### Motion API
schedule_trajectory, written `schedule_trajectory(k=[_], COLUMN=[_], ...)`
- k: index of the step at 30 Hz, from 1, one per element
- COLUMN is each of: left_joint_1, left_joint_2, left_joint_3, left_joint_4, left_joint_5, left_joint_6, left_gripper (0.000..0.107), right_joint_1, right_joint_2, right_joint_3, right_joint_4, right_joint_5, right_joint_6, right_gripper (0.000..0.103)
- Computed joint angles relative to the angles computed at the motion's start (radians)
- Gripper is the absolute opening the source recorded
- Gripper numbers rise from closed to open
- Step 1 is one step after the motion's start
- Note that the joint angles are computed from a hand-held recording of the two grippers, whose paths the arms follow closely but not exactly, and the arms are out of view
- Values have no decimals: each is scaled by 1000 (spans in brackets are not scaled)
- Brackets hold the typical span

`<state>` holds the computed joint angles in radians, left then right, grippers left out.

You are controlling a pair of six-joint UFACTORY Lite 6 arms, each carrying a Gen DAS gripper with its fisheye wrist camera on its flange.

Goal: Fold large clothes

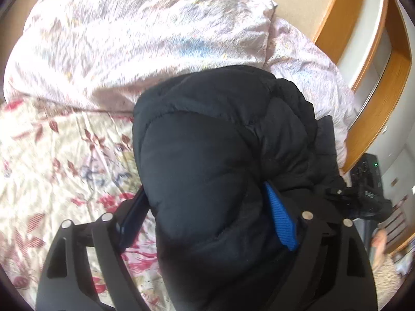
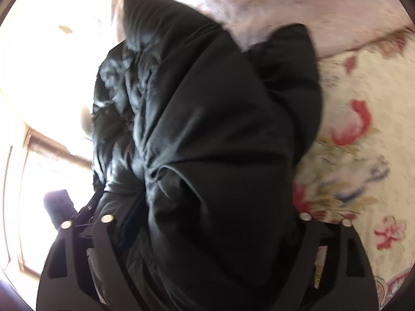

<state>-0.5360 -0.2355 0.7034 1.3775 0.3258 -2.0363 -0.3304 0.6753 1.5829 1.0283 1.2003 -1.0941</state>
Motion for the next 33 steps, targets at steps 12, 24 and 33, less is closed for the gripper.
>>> schedule_trajectory(k=[12, 24, 33], left_joint_1=[-235, -224, -215], left_joint_2=[41, 316, 464], left_joint_3=[224, 424, 480], left_joint_4=[-185, -286, -249], left_joint_5=[511, 481, 484], left_joint_6=[271, 409, 349], left_gripper=[92, 94, 101], right_joint_1=[-133, 197, 230], right_joint_2=[-623, -543, -362], right_joint_3=[-447, -491, -374], right_joint_4=[177, 198, 46], right_joint_5=[-331, -715, -736], right_joint_6=[-357, -455, -322], right_gripper=[65, 41, 40])
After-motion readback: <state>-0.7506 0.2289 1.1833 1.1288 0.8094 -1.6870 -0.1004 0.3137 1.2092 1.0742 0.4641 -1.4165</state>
